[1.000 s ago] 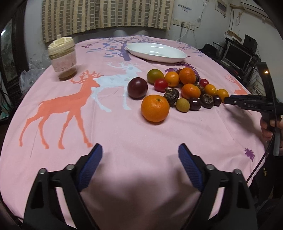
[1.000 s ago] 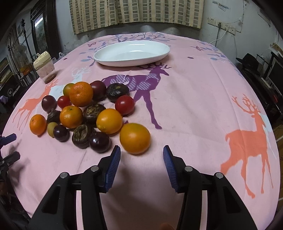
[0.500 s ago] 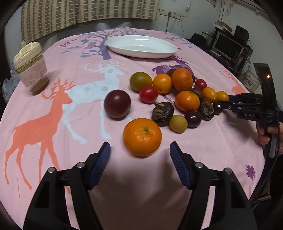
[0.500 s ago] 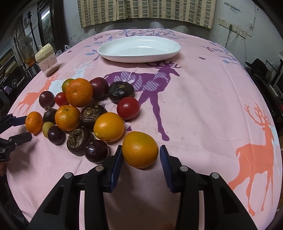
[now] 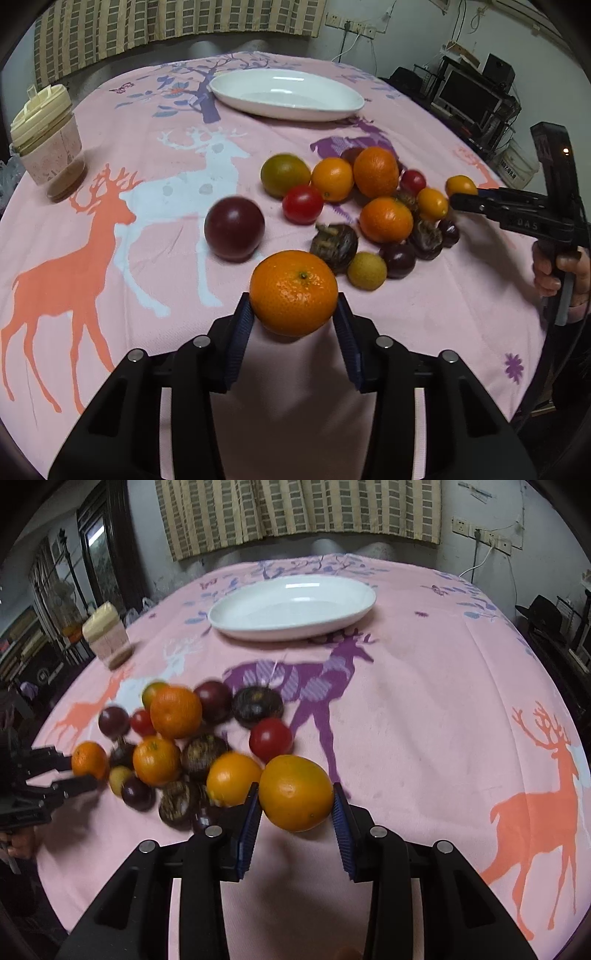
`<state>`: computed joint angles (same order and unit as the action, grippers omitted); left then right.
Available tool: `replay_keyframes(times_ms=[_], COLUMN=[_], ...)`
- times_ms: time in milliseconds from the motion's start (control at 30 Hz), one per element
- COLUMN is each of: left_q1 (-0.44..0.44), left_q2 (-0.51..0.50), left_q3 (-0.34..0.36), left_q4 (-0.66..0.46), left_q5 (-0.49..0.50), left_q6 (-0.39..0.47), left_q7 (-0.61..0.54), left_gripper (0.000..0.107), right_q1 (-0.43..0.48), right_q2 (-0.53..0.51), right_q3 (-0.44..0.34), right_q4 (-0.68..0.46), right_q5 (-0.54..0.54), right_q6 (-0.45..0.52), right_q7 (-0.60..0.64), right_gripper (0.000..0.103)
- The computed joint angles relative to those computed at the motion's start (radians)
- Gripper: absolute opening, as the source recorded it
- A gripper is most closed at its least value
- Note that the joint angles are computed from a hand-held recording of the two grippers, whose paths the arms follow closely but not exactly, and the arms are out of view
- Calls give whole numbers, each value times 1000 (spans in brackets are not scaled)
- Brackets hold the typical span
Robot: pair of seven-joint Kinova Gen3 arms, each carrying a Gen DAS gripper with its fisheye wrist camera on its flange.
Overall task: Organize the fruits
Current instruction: 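Grasp an orange with the right tool while the left tool grasps another orange, place both on plate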
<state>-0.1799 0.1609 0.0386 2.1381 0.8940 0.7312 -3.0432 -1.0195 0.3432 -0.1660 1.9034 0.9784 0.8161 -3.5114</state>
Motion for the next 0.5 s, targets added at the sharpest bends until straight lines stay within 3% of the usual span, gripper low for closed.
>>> replay_keyframes(times_ms=[67, 167, 333, 433, 500], left_q1=[37, 174, 348, 446, 466], left_q2=[0, 20, 136, 238, 307], left_q3=[-39, -145, -177, -210, -199], left_q4=[-41, -164, -395, -534, -627], left_q5=[3, -16, -37, -64, -106], left_q6=[47, 118, 67, 17, 13], left_q7=[7, 69, 261, 383, 464], left_gripper=[43, 43, 44, 44, 44], right_q1=[10, 56, 165, 240, 281], right_q2=[-16, -26, 38, 105, 134], right_q3=[20, 42, 88, 118, 134], right_q4=[9, 4, -91, -176, -207], right_q5=[51, 128, 211, 182, 143], right_q6=[-19, -59, -127, -205, -271], right_q7=[-40, -82, -67, 21, 69], right_gripper=[38, 38, 38, 38, 38])
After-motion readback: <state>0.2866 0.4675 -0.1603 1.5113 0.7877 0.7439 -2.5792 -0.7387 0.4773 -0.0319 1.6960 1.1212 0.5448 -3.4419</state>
